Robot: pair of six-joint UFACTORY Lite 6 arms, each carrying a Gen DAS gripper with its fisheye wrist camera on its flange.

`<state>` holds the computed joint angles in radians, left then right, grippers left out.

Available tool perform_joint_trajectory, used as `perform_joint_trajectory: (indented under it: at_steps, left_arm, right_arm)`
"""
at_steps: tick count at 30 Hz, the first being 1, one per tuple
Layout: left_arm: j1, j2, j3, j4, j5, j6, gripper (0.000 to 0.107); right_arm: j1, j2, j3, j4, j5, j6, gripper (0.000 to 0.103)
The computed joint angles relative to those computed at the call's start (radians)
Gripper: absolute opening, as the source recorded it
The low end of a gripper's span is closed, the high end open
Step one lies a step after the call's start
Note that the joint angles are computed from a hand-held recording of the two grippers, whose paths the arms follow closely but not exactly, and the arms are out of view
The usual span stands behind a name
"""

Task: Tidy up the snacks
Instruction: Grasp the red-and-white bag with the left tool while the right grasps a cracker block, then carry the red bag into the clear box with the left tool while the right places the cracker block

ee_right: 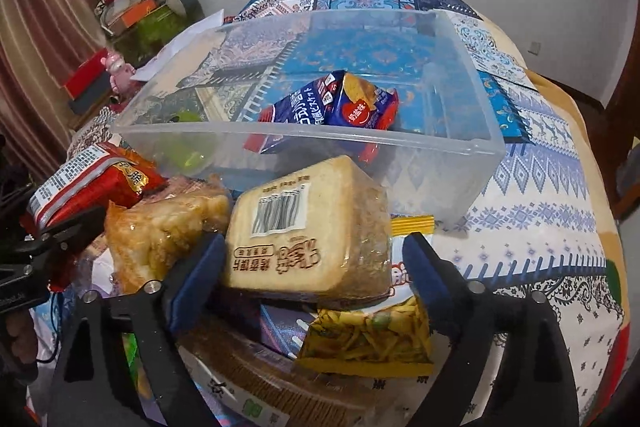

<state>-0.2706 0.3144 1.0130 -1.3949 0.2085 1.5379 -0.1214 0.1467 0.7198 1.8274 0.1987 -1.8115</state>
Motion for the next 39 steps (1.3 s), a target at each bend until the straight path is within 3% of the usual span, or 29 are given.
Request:
perform_joint_trajectory:
  at_steps: [4, 7, 9, 11, 19, 23, 27, 39]
  left_arm:
    - [0.003, 0.001, 0.0, -0.015, -0.005, 0.011, 0.065]
    - [0.002, -0.001, -0.002, -0.026, -0.001, 0.02, 0.065]
    - [-0.003, -0.008, -0.01, -0.051, -0.008, 0.046, 0.065]
    - [-0.009, -0.02, -0.018, -0.069, -0.013, 0.066, 0.065]
    - [-0.014, -0.099, -0.047, -0.048, -0.008, 0.039, 0.065]
    - [-0.017, -0.134, -0.051, -0.013, -0.007, -0.007, 0.065]
    - [-0.023, -0.161, -0.049, 0.027, -0.007, -0.058, 0.065]
    - [-0.043, -0.156, 0.066, 0.18, 0.03, -0.258, 0.065]
  right_arm:
    - [-0.003, 0.034, 0.022, -0.075, 0.003, 0.057, 0.099]
    - [-0.016, 0.036, 0.015, -0.027, 0.031, 0.005, 0.097]
    - [-0.02, 0.01, -0.012, 0.044, 0.047, -0.066, 0.089]
    - [-0.031, -0.022, -0.036, 0.047, 0.077, -0.07, 0.068]
    - [-0.116, -0.081, -0.066, -0.07, 0.196, 0.062, 0.044]
    - [-0.1, -0.153, -0.105, -0.062, 0.182, 0.061, 0.037]
    - [-0.071, -0.217, -0.135, -0.056, 0.144, 0.06, 0.035]
    - [-0.119, -0.417, -0.13, -0.259, 0.147, 0.263, 0.035]
